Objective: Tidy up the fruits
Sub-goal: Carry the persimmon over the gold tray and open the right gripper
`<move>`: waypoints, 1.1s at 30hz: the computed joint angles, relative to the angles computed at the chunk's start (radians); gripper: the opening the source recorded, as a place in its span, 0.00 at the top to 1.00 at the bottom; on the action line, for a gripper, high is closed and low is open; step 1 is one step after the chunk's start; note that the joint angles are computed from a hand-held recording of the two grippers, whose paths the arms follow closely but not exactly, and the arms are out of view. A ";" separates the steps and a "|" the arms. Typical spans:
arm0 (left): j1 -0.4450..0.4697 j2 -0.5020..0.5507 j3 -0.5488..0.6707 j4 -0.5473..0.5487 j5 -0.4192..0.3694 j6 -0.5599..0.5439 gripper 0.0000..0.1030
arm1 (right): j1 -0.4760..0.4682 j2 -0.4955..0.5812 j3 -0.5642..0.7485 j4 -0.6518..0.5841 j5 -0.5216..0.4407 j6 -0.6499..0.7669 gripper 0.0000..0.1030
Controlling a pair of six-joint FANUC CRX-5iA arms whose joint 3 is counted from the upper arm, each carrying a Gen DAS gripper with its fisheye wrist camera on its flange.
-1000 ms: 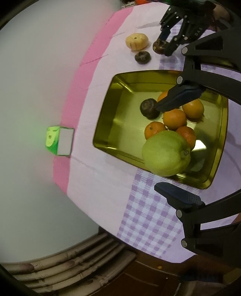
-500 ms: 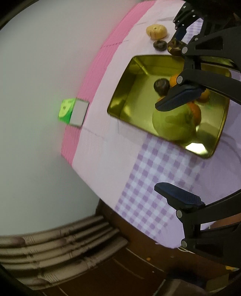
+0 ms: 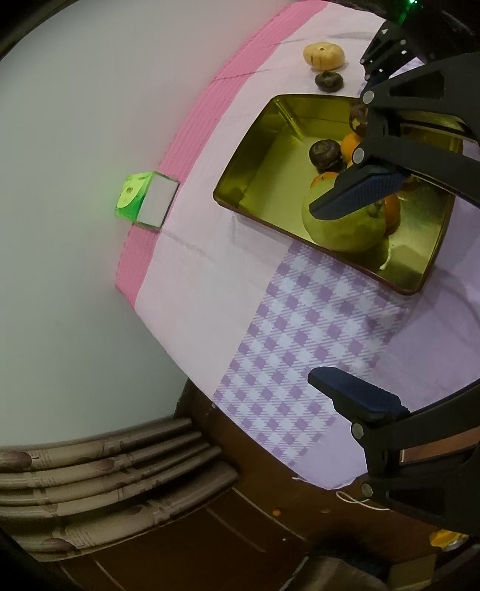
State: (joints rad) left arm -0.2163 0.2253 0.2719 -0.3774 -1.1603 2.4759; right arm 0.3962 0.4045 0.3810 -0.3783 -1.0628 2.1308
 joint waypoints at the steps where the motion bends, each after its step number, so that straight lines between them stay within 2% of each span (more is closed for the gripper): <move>1: 0.000 0.000 -0.001 0.001 0.001 0.000 0.20 | 0.000 0.003 0.002 -0.001 -0.002 0.000 0.60; 24: 0.011 0.008 -0.010 0.032 0.013 -0.014 0.20 | 0.007 0.012 -0.006 0.009 0.010 0.002 0.60; 33: 0.011 0.011 -0.008 0.037 0.011 -0.020 0.20 | -0.031 0.006 0.017 -0.049 0.001 0.000 0.58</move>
State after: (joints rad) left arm -0.2054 0.2361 0.2635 -0.3408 -1.1494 2.4562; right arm 0.3650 0.4108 0.3977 -0.4274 -1.0619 2.1311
